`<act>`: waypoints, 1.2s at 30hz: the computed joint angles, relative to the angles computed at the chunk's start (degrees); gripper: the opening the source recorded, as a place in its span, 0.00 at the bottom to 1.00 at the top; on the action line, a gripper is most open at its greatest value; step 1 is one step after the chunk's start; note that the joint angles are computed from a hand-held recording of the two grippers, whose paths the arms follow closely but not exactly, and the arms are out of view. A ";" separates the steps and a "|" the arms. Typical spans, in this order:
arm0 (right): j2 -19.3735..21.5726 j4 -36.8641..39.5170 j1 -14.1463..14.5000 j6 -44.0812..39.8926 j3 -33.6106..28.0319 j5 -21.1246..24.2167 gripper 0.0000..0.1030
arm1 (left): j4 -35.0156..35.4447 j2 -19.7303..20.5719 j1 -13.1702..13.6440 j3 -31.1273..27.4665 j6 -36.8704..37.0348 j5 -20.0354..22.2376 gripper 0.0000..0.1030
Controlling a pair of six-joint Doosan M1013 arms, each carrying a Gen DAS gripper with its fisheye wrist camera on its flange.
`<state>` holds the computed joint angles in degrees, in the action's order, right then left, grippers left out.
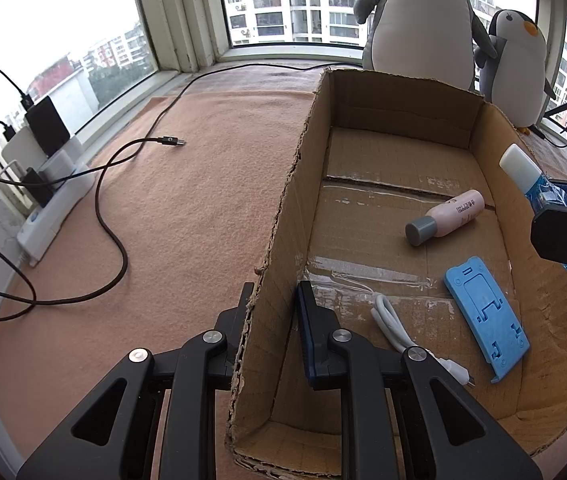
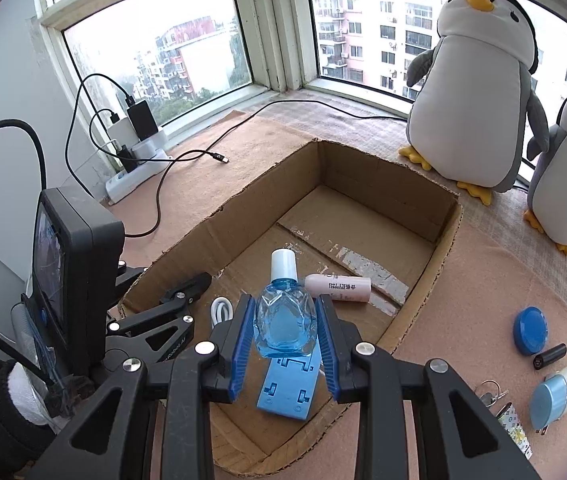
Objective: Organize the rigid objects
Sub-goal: 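Carry the blue eye-drop bottle into the box and open the right gripper, then move the right gripper to the patterned lighter and grasp it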
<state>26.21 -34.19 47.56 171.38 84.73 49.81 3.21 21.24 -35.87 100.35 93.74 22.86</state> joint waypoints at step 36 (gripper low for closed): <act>-2.34 -3.87 1.39 5.47 3.09 1.18 0.56 | -0.44 -0.03 0.21 0.00 0.45 0.00 0.17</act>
<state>23.87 -38.06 48.95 176.85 87.82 50.99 2.76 21.21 -35.66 100.35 94.19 22.86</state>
